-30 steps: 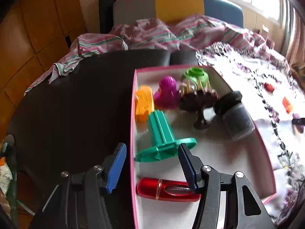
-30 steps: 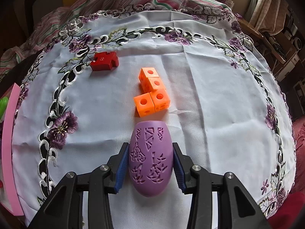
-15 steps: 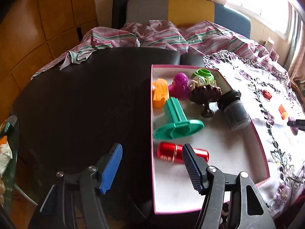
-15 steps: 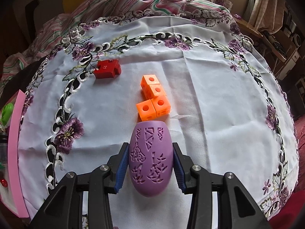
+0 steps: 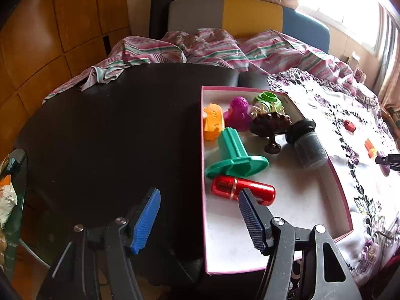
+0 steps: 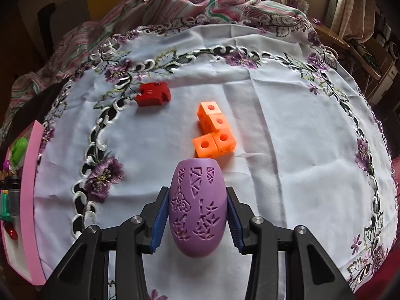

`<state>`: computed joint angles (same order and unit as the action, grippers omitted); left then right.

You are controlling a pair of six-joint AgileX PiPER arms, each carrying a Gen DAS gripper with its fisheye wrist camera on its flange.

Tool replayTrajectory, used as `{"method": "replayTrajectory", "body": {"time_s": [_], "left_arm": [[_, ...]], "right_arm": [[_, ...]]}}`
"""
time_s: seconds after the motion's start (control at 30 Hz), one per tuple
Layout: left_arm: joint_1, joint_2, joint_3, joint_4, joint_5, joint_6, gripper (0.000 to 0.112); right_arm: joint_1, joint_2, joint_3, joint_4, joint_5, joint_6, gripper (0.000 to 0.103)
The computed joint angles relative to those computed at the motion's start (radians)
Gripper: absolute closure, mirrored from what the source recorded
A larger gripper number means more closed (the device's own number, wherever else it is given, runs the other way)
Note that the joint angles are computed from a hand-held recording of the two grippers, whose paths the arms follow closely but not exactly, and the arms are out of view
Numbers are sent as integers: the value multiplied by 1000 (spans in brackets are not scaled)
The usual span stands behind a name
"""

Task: Organize rigid objects
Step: 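Withdraw the left tool from the tray while the right tool lifts the purple egg, then carry the purple egg over the tray with the right tool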

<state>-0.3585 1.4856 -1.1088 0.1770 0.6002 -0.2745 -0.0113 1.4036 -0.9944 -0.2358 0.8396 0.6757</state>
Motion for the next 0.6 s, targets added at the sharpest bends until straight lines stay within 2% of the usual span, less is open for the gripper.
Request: {"method": "replayTrajectory", "body": {"time_s": [0.6], "left_arm": [[68, -23, 30, -2, -9, -11, 46]], "right_arm": [[375, 100, -189, -7, 29, 72, 60]]}}
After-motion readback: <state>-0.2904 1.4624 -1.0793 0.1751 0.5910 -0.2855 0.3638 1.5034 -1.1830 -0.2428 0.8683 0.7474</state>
